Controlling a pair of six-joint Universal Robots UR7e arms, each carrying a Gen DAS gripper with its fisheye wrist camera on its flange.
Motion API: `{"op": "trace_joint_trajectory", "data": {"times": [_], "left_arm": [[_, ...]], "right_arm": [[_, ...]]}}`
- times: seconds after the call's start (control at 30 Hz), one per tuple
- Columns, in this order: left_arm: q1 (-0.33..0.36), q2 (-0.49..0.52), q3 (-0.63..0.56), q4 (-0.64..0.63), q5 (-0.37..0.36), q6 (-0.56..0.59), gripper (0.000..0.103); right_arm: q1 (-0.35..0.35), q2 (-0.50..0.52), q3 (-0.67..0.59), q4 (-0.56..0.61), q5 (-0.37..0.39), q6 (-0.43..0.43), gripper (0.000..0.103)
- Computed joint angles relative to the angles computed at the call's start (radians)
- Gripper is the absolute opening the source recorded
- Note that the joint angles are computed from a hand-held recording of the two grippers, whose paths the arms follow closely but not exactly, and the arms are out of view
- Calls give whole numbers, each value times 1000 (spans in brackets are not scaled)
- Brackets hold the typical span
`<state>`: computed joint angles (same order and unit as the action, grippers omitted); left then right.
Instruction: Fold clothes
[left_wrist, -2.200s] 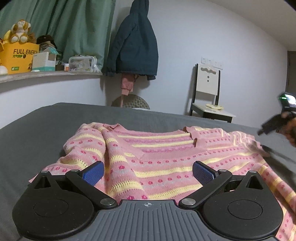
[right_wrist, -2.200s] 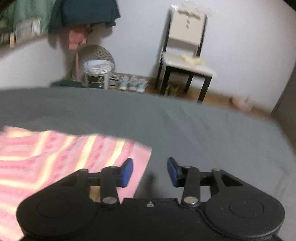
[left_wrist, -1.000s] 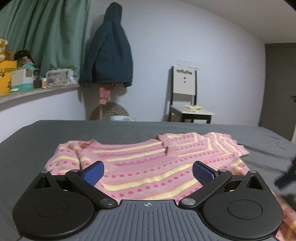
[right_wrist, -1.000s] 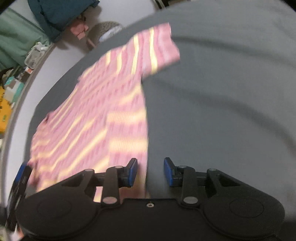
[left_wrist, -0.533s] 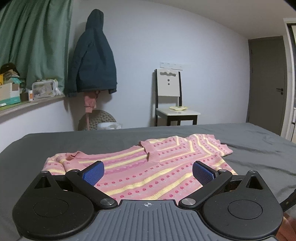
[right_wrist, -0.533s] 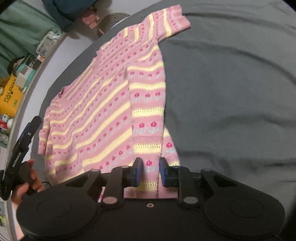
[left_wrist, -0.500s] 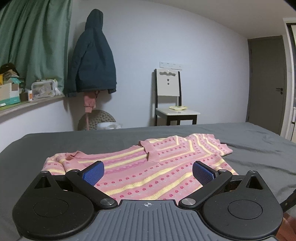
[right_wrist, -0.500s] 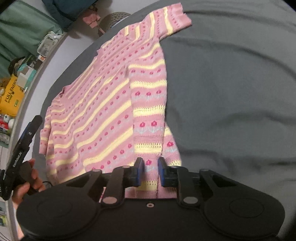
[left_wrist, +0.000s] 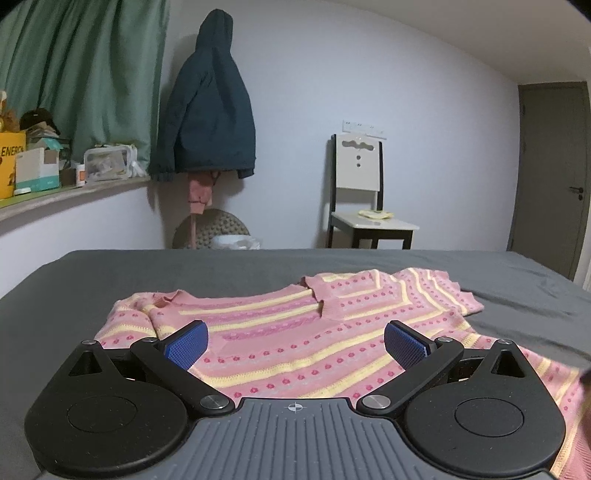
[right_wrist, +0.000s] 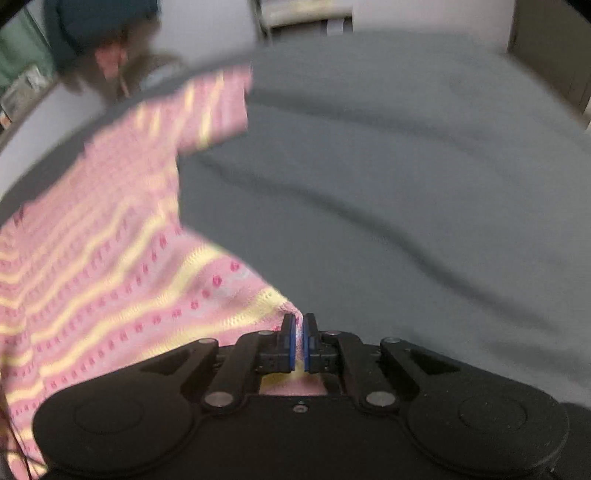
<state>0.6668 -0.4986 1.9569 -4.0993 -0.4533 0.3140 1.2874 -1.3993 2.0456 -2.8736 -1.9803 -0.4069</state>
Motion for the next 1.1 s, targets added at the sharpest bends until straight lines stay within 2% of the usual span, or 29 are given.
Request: {"op": "trace_joint_trajectory", "data": {"times": [0.07,0.13,0.17,0.27,0.33,0.4,0.47,0.57,0.6,0.67,0.7,0.77,0.9,1.0,1.07,1.1], "left_arm": [[-1,3,0,11,14,3,103],[-4,5,-1,22,25,7,103],[-4,7,-3,24,25,10,103],[-1,13,-11,40,20,8,103],[3,14,-7,64,9,-10,103],[8,14,-2,83,-2,-21,103],[12,14,3,95,-6,-25,103],[19,12,10,107,-11,-39,103],[21,12,11,111,-11,-46,103],[28,11,13,120,-12,-64,103],[32,11,13,127,-13,-74,103],[38,8,15,144,-11,-97,103],[43,4,22,156,-13,-119,103],[45,3,22,162,-16,-121,103],[46,0,23,178,-14,-133,103],[46,-2,24,182,-12,-137,103]], "right_arm": [[-2,-2,-5,16,16,8,12],[7,-4,1,-44,32,-2,40],[10,1,5,-94,53,-20,43],[28,54,-56,-104,130,-48,43],[41,122,-135,-76,194,-31,41],[60,204,-225,-41,222,-1,38],[77,294,-327,4,235,49,37],[95,404,-462,33,202,144,36],[96,426,-487,34,192,176,34],[91,459,-529,43,196,225,16],[89,469,-541,35,202,227,9],[86,491,-563,14,207,226,8],[109,544,-613,-91,179,120,8],[120,574,-657,-46,129,111,8],[121,579,-662,-37,112,78,11],[120,571,-662,-15,113,66,22]]}}
